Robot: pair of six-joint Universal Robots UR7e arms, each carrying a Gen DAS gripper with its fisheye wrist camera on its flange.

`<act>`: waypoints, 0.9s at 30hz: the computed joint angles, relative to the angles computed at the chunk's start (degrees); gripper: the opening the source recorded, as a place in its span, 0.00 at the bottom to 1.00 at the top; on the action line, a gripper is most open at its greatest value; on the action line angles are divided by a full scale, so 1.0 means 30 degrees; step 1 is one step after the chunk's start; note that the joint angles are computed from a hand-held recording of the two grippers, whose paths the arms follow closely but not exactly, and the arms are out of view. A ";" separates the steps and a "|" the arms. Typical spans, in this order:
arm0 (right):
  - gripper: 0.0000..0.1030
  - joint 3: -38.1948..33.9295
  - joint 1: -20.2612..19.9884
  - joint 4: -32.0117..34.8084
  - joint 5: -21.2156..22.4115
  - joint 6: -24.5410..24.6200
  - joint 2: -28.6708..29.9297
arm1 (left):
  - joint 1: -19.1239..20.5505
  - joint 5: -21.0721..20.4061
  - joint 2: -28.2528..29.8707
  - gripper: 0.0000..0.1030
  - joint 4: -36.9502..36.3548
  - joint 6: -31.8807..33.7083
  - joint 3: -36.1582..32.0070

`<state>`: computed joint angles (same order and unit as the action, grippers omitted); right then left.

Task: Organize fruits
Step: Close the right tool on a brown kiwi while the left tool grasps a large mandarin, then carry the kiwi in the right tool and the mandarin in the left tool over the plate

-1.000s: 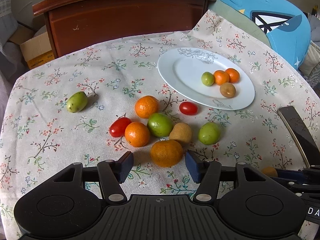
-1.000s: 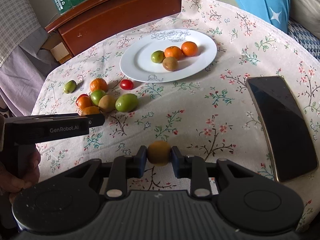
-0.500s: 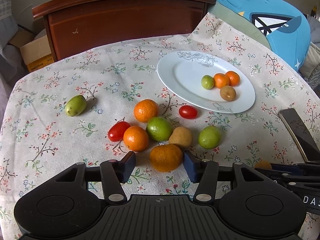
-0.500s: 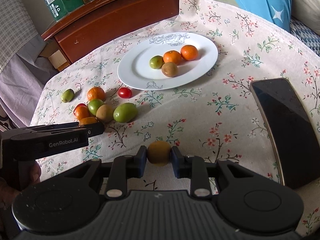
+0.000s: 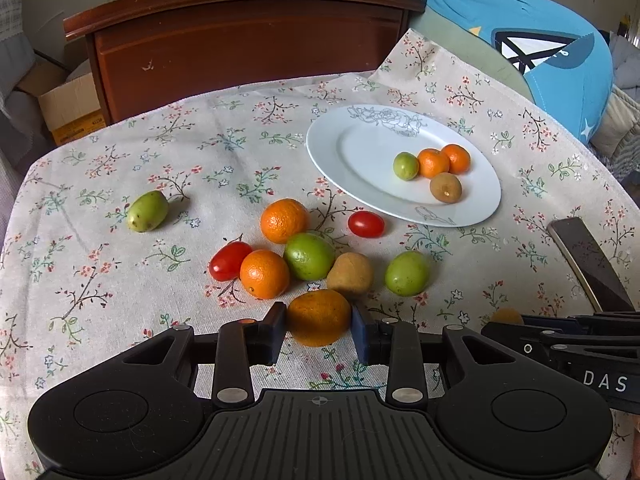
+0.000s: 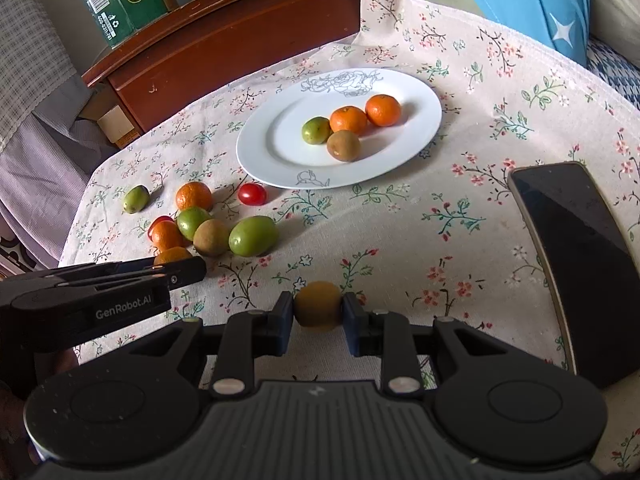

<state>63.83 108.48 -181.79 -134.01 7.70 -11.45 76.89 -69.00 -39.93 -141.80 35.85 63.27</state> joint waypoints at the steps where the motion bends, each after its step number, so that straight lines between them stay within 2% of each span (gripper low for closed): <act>1: 0.26 -0.0018 -0.0017 0.0011 0.0049 -0.0003 -0.0010 | -0.0011 -0.0005 -0.0018 0.31 -0.0035 -0.0004 0.0015; 17: 0.26 -0.0733 -0.0097 -0.0466 0.0912 -0.0906 -0.0024 | -0.0217 -0.1092 -0.0461 0.31 -0.0999 0.0113 0.0317; 27: 0.26 -0.2622 -0.0273 -0.0418 0.1851 -0.3827 0.0285 | -0.0337 -0.2117 0.0116 0.31 -0.0390 0.0067 -0.1263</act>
<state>55.96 107.66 -183.04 -128.46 -3.78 -10.59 75.88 -75.35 -39.58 -142.97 36.05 59.49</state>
